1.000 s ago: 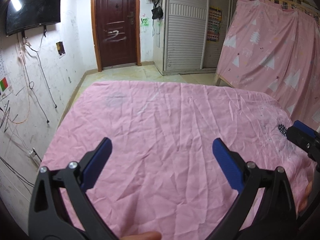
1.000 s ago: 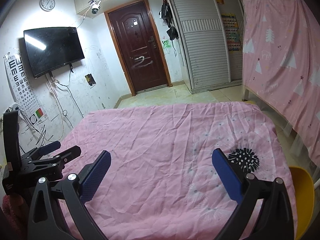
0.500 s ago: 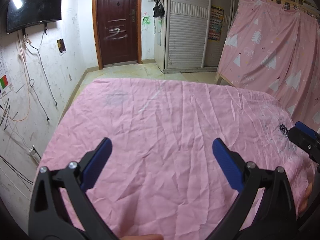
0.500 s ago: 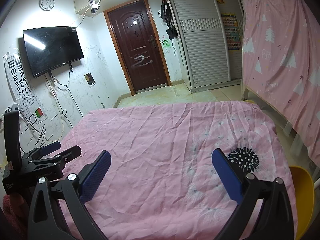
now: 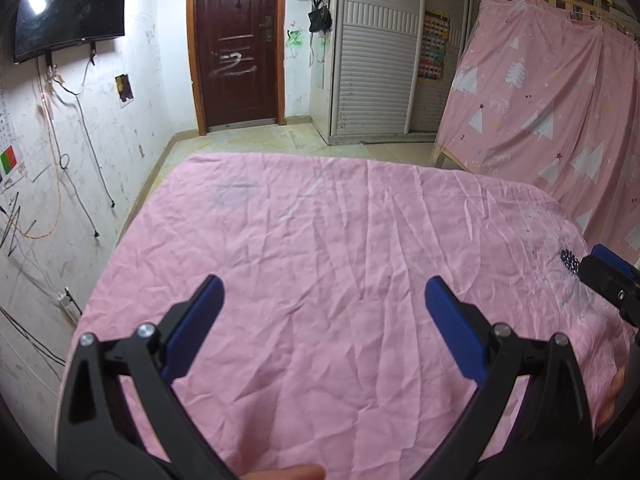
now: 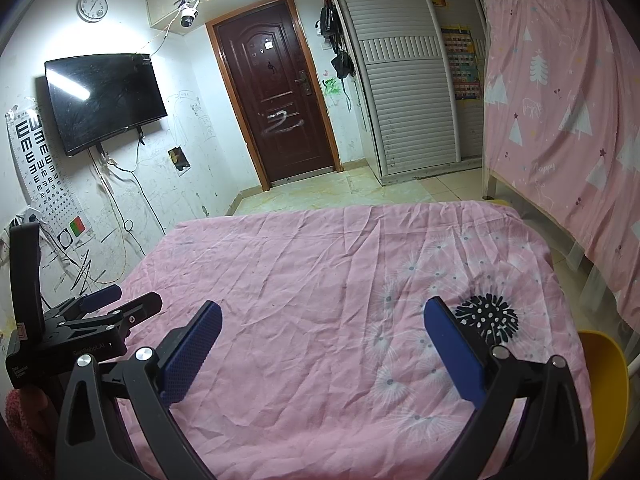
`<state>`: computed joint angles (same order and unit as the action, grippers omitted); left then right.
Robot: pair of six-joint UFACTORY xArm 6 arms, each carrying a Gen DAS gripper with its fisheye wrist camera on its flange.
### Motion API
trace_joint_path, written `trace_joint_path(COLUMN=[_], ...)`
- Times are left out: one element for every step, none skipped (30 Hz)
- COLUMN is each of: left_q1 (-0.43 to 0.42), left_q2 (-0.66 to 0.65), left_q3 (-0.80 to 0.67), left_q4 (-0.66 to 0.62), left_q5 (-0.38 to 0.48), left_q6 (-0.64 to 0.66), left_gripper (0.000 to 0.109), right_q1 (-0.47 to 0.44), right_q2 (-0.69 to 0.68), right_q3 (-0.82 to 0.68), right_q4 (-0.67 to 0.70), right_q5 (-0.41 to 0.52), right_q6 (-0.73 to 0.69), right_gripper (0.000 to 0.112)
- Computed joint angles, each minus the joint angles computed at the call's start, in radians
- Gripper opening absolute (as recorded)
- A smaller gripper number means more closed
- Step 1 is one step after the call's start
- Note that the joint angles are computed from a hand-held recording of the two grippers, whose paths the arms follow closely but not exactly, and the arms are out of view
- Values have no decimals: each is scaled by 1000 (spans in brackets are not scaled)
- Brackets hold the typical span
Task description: Collect trash
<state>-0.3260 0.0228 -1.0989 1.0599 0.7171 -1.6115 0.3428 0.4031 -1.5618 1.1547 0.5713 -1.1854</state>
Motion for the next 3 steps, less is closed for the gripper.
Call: trace_joint_path(left_q1=[0, 0, 0], left_q2=[1, 1, 2], left_q3=[0, 1, 1], left_q4=[-1, -1, -1], left_q5=[-1, -3, -3], left_q6=[0, -1, -2], left_gripper=[96, 96, 96], right_q1=[0, 1, 0], right_q2=[0, 1, 4], right_q3=[0, 0, -3], right_q4=[-1, -3, -4], right_q5=[-1, -2, -2], right_q6=[1, 3, 5], right_gripper=[94, 94, 94])
